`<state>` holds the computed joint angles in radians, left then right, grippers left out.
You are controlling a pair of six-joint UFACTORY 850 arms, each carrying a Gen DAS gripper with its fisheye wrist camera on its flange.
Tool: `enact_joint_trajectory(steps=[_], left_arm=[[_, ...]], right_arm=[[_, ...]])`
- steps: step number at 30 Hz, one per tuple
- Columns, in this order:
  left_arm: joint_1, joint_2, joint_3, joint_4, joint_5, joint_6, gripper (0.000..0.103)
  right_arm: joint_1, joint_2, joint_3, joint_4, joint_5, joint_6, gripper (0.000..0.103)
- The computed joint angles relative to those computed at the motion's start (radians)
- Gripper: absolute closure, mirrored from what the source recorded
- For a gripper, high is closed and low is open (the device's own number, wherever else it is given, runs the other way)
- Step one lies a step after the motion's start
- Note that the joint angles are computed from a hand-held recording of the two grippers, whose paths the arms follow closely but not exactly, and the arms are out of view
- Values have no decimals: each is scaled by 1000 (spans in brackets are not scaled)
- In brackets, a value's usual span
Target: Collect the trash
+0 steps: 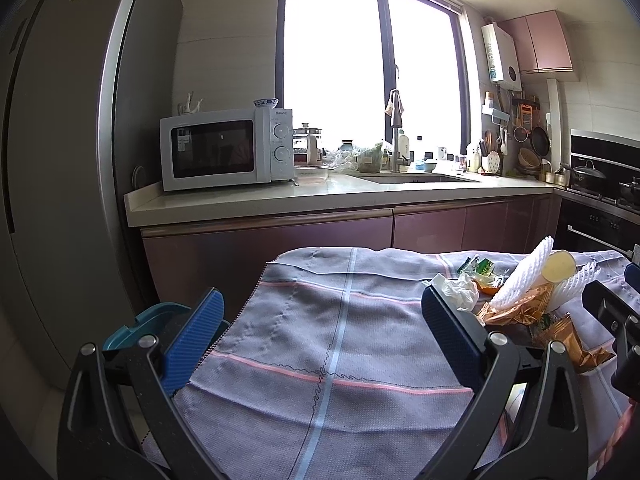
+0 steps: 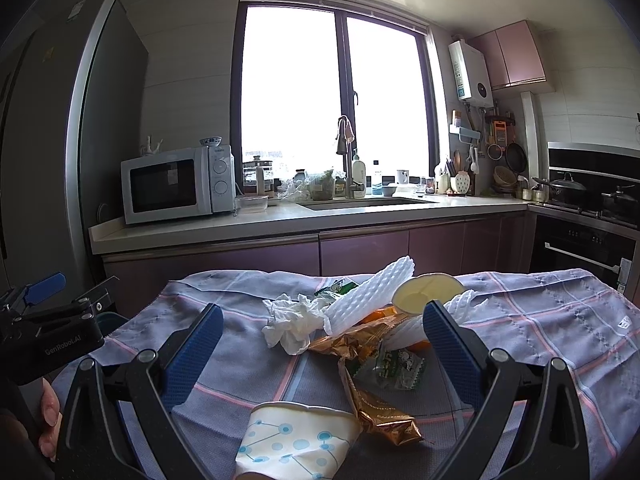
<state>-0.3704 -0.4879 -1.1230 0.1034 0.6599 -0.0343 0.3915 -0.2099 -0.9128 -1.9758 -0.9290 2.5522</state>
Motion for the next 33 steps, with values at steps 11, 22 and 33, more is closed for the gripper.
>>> enact_joint_trajectory(steps=[11,22,33], left_arm=[[-7,-9,-13,146,-38,-79,5],[-19,-65,-94,795,-123,-540,6],[-28,-115,-153,1338,-33,-931,23]], right_arm=[[-25,20,31,-1,55,14,7],[-95,79,113,-29,235,64,18],[-152,94,160,-179,372,198,44]])
